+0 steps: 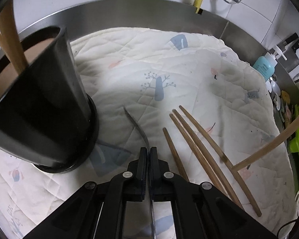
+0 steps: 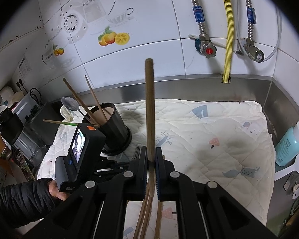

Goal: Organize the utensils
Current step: 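Lift the fork with the left tool up toward the black holder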

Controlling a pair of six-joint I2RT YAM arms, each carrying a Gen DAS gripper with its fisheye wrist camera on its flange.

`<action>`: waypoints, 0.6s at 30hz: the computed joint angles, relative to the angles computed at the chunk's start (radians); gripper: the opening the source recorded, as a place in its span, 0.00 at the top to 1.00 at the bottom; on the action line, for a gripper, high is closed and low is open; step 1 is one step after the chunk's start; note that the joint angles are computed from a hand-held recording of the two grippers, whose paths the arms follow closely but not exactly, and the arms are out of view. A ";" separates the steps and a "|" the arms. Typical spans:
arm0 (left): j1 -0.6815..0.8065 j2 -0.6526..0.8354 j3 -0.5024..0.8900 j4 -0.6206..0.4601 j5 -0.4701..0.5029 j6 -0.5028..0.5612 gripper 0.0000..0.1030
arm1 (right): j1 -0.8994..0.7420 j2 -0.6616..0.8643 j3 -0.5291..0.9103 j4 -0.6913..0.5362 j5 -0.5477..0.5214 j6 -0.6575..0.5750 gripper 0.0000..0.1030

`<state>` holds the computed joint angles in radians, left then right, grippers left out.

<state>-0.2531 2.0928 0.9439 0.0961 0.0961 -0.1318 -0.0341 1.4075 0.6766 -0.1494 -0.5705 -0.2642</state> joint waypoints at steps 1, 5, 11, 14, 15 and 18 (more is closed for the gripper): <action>0.000 -0.007 -0.011 0.013 -0.003 -0.005 0.99 | -0.001 -0.001 0.000 0.000 0.001 -0.001 0.91; 0.013 -0.061 -0.074 0.069 0.004 -0.020 0.99 | -0.010 -0.011 -0.002 -0.003 -0.005 -0.003 0.91; 0.021 -0.234 -0.209 0.128 0.004 -0.022 1.00 | -0.006 -0.040 -0.003 -0.016 -0.009 -0.006 0.91; 0.028 -0.353 -0.287 0.140 0.003 -0.023 1.00 | 0.003 -0.060 0.004 -0.033 -0.017 -0.008 0.91; 0.031 -0.384 -0.304 0.140 0.006 -0.023 1.00 | 0.008 -0.068 0.006 -0.037 -0.017 -0.006 0.91; 0.039 -0.523 -0.379 0.130 0.006 -0.025 1.00 | 0.021 -0.095 0.008 -0.046 -0.015 -0.004 0.91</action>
<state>-0.2138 1.5697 0.5654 0.2264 0.1021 -0.1566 -0.0136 1.3128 0.6847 -0.1958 -0.5855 -0.2684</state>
